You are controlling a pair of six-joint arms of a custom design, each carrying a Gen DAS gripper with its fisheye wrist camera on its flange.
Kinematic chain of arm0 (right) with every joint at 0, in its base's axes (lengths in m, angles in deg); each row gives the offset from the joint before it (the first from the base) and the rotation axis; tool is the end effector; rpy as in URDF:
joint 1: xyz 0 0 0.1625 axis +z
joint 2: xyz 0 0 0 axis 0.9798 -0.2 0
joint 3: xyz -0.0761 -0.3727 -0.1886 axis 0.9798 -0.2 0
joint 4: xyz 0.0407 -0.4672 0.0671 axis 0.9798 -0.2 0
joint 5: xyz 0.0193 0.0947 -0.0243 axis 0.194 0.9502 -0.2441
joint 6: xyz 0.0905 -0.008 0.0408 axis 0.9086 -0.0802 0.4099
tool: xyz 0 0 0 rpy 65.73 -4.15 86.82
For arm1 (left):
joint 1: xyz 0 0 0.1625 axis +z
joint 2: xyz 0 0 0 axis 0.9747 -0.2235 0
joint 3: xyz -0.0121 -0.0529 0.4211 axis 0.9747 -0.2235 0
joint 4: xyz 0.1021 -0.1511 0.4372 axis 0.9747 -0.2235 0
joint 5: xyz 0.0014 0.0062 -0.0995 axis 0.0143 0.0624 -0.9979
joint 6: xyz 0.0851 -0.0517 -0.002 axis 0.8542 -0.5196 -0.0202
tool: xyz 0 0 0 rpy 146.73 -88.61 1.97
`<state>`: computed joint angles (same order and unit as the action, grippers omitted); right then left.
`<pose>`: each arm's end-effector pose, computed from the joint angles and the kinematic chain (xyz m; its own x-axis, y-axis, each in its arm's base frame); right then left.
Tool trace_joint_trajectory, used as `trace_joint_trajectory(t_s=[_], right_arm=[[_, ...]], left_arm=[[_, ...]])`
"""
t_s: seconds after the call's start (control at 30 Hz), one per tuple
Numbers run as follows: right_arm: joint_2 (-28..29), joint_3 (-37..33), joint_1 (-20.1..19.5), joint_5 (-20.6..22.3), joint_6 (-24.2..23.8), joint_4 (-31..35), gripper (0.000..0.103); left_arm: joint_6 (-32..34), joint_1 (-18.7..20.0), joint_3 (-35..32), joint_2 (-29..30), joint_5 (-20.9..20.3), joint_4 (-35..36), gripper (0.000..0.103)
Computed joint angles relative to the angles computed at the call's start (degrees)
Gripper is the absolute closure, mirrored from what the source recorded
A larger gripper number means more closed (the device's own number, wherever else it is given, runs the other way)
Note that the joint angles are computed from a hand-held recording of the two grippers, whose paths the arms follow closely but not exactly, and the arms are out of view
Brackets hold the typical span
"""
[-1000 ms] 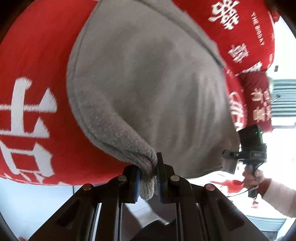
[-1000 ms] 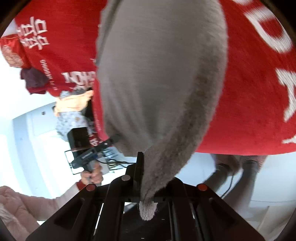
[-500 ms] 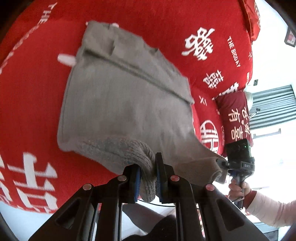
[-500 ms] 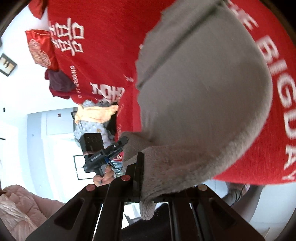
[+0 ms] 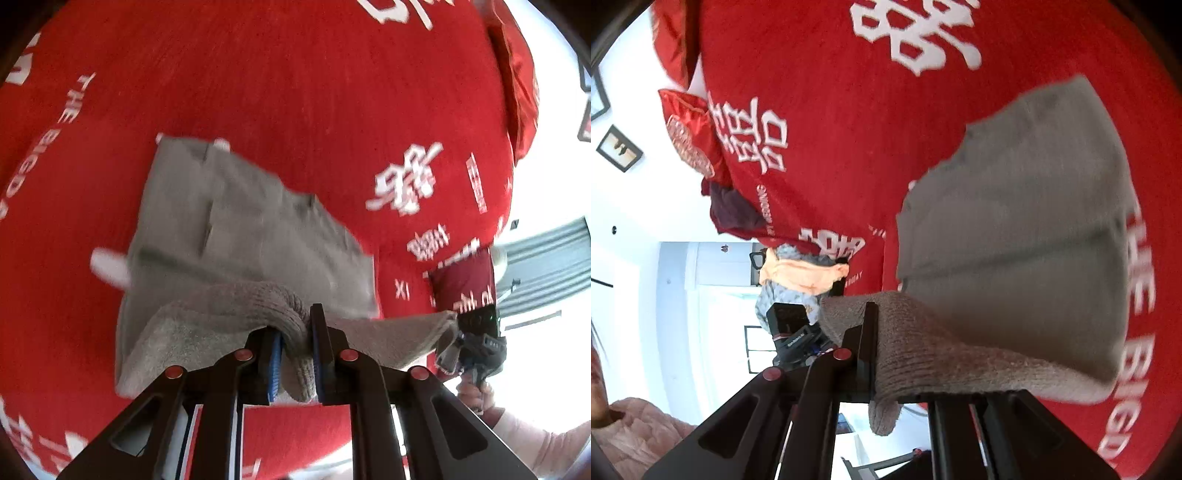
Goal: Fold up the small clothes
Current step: 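Carry the hem over with both grippers and lay it onto the collar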
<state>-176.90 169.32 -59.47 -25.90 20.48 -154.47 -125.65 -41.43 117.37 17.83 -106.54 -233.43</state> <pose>-0.0889 -0.2380 0.4134 -0.8552 0.2392 -0.4598 0.4516 0.7792 -0.4347 -0.3329 -0.4068 0.0576 -0.9681 0.2492 0.0256 0.2464 0.9657 -0.0821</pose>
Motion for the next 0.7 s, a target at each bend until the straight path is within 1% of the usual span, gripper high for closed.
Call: trace_joint_trajectory(t_s=[0.07,0.1,0.13,0.17,0.27,0.33,0.4,0.53,0.63,0.7], right_arm=[[6.95,-1.47,5.48,-0.41,7.76,-10.23,0.097],[9.23,-1.99,6.94,-0.62,10.02,-13.36,0.097],[13.39,-3.09,8.85,-0.97,13.29,-18.17,0.097],[16.43,-3.81,10.29,-1.32,16.11,-22.06,0.097],[24.9,-6.38,12.61,-2.93,21.57,-30.43,0.097],[29.21,-7.86,13.76,-4.71,24.03,-34.14,0.097],[34.03,-9.63,14.8,-7.61,25.83,-37.57,0.097],[40.24,-11.27,15.04,-10.28,28.54,-41.92,0.097],[42.98,-11.65,15.66,-12.96,30.3,-44.01,0.096],[43.6,-11.63,15.66,-12.84,31.43,-44.58,0.096]], left_arm=[[0.3,1.2,-3.03,3.54,0.81,-1.28,0.088],[0.72,1.78,-4.76,5.55,1.37,-1.49,0.088],[1.26,2.43,-6.78,7.82,1.99,-1.36,0.088],[1.54,3.15,-8.79,10.11,2.47,-1.16,0.088],[2.18,5.03,-13.41,15.8,3.63,-0.47,0.088],[2.62,6.09,-15.99,18.87,4.69,0.2,0.088],[2.47,7.17,-18.18,21.52,5.8,0.66,0.088],[1.73,8.78,-20.84,24.96,7.98,2.38,0.088],[2.06,9.05,-22.14,26.14,9.05,5.33,0.088],[2.27,9.0,-22.73,26.58,9.6,6.54,0.088]])
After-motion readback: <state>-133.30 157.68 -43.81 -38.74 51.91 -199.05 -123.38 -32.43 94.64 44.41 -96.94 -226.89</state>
